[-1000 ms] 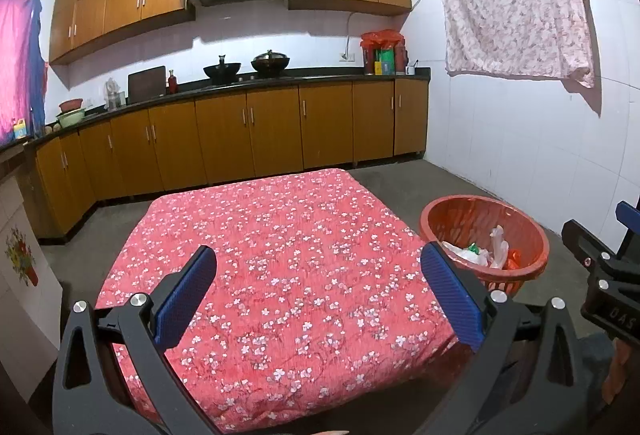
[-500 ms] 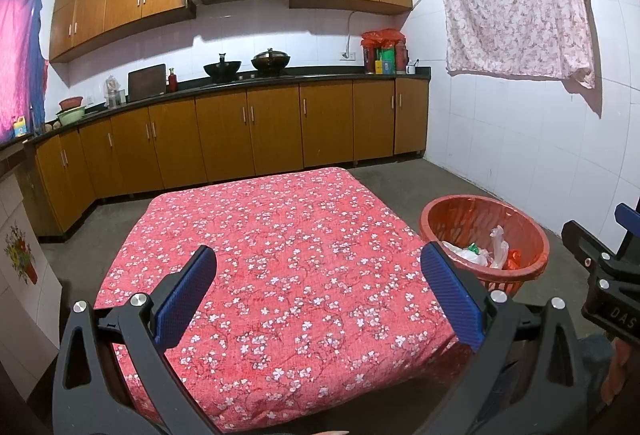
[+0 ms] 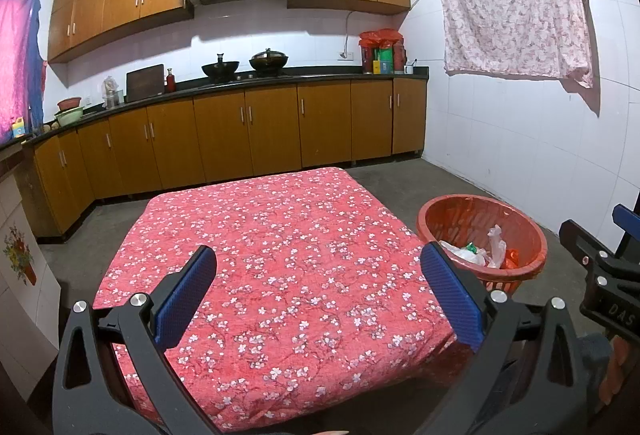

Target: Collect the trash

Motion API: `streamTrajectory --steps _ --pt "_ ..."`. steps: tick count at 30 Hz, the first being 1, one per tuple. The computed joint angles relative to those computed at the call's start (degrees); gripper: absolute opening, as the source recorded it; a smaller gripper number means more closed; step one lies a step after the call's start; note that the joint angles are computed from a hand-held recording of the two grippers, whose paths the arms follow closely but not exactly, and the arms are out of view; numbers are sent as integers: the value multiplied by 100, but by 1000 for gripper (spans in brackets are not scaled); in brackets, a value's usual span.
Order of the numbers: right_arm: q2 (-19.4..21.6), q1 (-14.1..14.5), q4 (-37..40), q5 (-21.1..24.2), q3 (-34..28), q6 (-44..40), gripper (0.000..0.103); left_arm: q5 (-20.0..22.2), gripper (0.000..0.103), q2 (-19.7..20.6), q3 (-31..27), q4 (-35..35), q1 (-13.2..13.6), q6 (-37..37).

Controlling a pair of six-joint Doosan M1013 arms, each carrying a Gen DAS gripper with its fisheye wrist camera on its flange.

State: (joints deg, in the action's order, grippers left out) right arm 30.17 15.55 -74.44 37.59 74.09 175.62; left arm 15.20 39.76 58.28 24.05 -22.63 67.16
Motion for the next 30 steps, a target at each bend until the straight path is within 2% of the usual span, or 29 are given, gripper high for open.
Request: streamTrajectory --steps 30 --pt "-3 -2 29 6 -3 -14 99 13 101 -4 3 -103 2 113"
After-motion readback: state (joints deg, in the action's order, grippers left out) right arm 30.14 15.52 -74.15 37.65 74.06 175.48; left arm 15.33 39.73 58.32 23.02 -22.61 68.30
